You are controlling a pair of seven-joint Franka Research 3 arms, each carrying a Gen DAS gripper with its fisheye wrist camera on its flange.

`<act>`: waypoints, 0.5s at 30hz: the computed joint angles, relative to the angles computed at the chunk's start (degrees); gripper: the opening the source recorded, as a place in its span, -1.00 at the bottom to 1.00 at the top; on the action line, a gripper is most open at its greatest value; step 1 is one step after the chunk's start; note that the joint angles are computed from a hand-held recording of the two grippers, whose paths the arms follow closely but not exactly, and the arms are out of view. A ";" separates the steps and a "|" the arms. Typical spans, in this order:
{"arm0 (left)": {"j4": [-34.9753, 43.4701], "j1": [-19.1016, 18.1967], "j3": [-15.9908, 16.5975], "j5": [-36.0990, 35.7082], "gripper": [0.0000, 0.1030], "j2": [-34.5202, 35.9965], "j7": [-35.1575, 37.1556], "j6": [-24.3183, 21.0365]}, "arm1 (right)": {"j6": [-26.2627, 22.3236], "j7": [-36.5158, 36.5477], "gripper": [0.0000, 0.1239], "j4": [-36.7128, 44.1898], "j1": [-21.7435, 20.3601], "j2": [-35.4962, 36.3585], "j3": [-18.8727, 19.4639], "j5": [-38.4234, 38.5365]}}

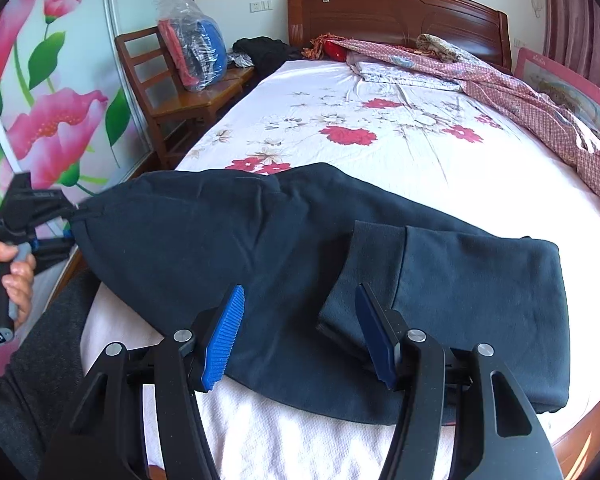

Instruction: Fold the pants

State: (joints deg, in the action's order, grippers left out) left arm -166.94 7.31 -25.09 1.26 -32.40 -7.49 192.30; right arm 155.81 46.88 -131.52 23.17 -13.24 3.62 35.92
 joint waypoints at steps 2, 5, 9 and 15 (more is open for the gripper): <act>2.56 1.68 -1.10 1.08 -0.61 -0.68 1.56 -0.32 | -0.61 0.16 -0.08 -0.16 -0.04 0.00 -0.91 2.11; 7.27 2.44 -1.15 4.03 -0.62 -0.26 5.29 -1.11 | -3.04 0.60 -0.08 0.35 -0.60 0.33 -2.95 7.95; 17.68 1.04 -0.56 9.10 -0.62 5.34 12.14 -2.31 | -7.09 2.48 -0.08 1.33 -3.15 0.96 -5.58 17.60; 38.80 -6.64 0.44 15.53 -0.62 23.26 23.65 -3.68 | -9.79 4.61 -0.08 -0.41 -8.99 -0.01 -8.71 29.44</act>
